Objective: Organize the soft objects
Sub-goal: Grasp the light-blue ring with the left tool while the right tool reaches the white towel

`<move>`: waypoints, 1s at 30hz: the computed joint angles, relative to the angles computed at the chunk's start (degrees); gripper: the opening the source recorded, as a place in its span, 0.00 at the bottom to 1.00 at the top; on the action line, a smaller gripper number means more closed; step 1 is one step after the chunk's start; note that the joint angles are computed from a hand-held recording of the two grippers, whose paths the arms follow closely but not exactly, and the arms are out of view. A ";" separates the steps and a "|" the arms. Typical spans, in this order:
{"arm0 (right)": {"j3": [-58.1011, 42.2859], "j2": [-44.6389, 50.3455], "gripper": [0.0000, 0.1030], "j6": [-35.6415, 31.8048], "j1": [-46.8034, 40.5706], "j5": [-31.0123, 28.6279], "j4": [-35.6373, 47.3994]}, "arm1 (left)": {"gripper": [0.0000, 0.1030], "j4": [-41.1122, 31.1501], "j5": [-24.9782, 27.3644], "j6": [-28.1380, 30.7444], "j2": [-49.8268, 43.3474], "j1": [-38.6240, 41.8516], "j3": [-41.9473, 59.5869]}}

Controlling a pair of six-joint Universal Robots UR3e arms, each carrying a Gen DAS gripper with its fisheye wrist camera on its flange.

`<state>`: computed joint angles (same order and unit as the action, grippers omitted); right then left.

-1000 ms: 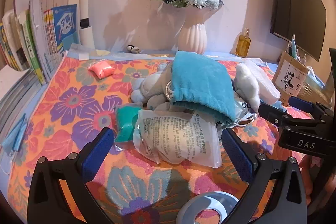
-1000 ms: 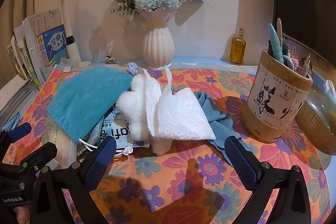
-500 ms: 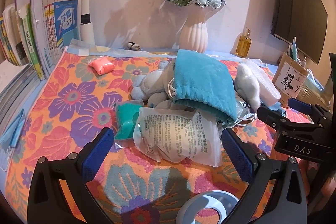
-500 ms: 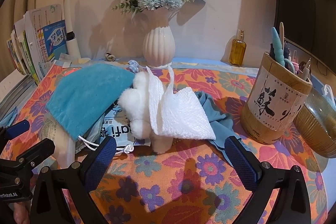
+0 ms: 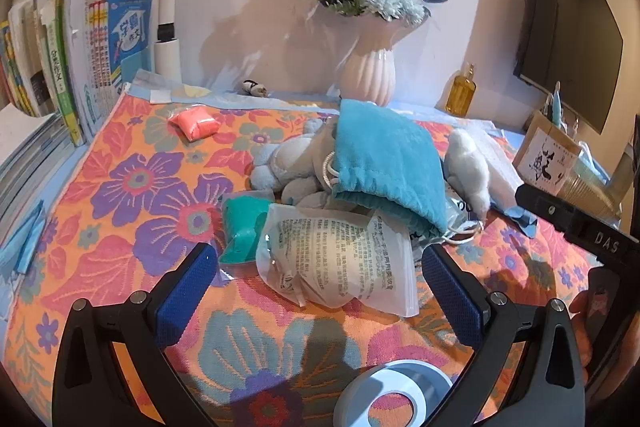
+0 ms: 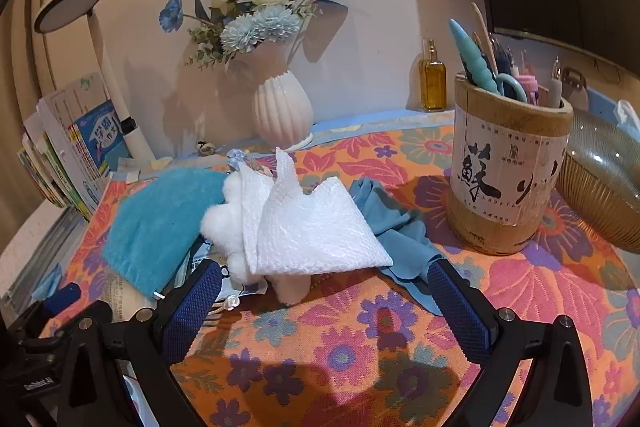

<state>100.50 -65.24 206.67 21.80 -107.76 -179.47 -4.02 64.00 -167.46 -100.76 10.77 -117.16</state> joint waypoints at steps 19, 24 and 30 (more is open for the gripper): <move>6.90 -8.37 1.00 -2.80 -3.56 8.24 5.15 | 0.99 -13.70 -1.75 11.56 16.29 0.39 -13.87; 6.98 -9.47 1.00 -3.23 -11.48 20.41 6.30 | 0.82 -18.81 -1.91 11.94 12.54 -1.33 -9.39; 0.91 -5.46 1.00 -4.73 -15.73 28.29 9.74 | 0.56 -12.63 -0.15 11.32 11.89 -2.58 -11.49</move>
<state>101.41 -70.70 201.94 6.08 -79.46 -169.73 -16.65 63.86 -156.13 -88.87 8.19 -128.65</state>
